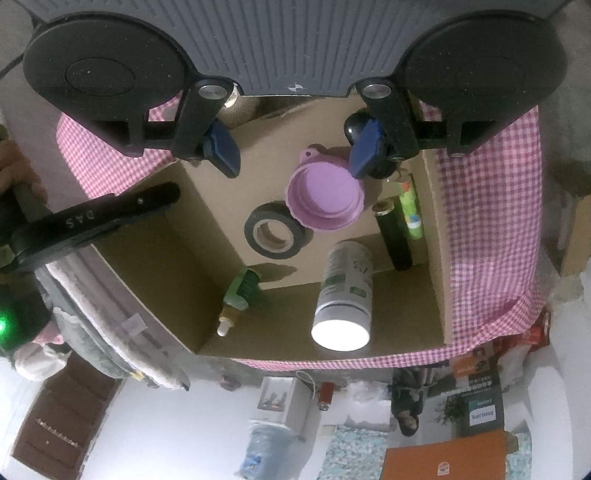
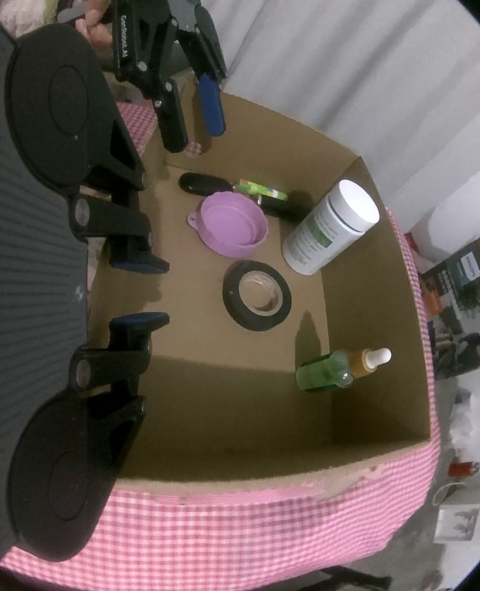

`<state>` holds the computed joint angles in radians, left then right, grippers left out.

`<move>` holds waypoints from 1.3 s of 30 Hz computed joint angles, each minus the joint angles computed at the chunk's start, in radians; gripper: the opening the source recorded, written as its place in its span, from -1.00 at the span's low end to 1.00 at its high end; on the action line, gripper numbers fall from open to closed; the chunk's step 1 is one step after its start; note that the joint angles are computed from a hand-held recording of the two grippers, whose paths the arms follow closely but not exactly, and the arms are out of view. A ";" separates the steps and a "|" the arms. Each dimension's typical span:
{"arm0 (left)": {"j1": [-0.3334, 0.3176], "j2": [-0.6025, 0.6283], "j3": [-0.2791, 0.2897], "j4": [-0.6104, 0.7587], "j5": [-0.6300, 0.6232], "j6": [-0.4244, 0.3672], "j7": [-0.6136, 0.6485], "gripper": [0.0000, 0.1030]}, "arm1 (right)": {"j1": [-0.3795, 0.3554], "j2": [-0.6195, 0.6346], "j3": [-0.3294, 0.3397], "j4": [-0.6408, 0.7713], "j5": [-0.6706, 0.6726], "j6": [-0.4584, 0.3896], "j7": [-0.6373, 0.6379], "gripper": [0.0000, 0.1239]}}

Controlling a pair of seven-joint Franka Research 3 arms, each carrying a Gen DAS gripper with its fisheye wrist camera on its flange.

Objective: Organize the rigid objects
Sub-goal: 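Withdraw the right gripper from the box toward the gold-lidded jar, then grasp the gold-lidded jar with the right gripper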

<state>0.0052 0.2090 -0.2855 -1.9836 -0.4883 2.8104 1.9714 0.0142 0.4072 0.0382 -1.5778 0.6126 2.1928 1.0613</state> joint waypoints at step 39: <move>-0.279 -0.220 0.084 -0.335 -0.645 0.202 0.729 0.73 | 0.115 -0.425 -0.048 -0.615 0.695 0.352 -0.596 -0.06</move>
<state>-0.2741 -0.0106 -0.2013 -2.3185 -1.1334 3.0125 2.7008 0.1290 -0.0178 -0.0095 -2.1924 1.3072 2.5444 0.4654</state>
